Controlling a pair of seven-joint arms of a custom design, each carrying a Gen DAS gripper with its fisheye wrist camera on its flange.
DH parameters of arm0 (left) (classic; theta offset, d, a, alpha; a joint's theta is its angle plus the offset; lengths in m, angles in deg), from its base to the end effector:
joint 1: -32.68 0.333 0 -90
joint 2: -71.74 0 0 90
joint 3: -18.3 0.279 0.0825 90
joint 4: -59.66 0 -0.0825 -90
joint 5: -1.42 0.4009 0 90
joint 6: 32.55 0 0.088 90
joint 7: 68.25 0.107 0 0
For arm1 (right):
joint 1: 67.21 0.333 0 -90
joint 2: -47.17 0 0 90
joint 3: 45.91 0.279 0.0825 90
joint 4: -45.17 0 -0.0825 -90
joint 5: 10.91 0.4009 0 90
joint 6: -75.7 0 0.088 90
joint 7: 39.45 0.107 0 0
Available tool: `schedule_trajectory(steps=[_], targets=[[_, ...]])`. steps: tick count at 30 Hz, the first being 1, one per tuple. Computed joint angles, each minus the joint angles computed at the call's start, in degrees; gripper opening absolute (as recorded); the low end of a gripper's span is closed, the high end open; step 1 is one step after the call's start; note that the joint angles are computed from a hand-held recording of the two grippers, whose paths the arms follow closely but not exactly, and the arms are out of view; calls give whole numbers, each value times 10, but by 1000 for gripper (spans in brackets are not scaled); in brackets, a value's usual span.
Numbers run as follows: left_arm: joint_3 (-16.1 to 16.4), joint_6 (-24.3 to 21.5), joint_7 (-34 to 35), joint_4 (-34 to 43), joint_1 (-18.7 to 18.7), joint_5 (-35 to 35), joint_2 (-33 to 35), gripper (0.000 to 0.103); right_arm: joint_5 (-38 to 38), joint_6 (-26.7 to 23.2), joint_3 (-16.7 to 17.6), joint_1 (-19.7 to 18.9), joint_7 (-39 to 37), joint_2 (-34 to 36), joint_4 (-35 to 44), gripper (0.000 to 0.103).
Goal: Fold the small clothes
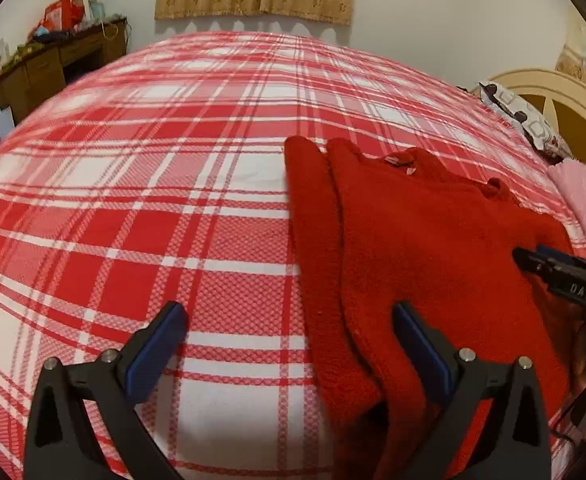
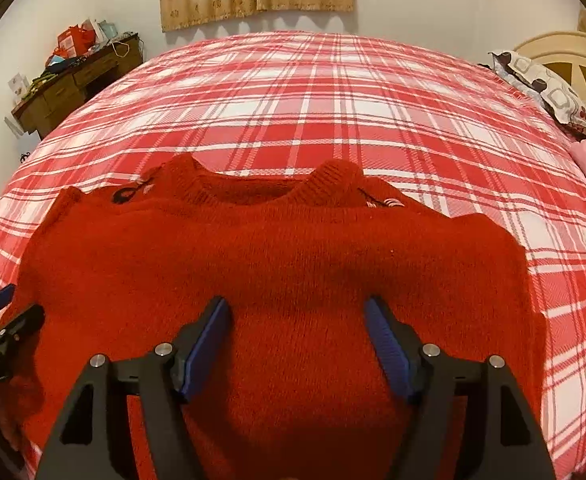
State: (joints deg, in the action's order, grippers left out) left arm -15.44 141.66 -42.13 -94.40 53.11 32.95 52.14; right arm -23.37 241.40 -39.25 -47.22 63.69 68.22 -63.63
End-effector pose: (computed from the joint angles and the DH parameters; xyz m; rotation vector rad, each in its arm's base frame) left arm 0.4394 -0.1335 0.3351 -2.0952 1.5195 -0.6917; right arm 0.5964 0.3076 0.3360 -2.1481 1.4118 -0.4509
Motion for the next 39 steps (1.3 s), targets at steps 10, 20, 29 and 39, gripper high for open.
schedule_trajectory(steps=[10,20,29,39], targets=[[3,5,16,-40,-20,-30,-52,103,-21,117,19,-10,-13,-130,-188,72],[2,4,97,-70,-40,-100,-106,103,-324,176,-50,75,175,-186,-259,72],[23,19,169,-86,-51,-159,-109,103,-563,152,-36,91,341,-158,-208,72],[167,79,285,-87,-159,-274,-51,103,-789,95,-5,107,506,-128,-155,72]])
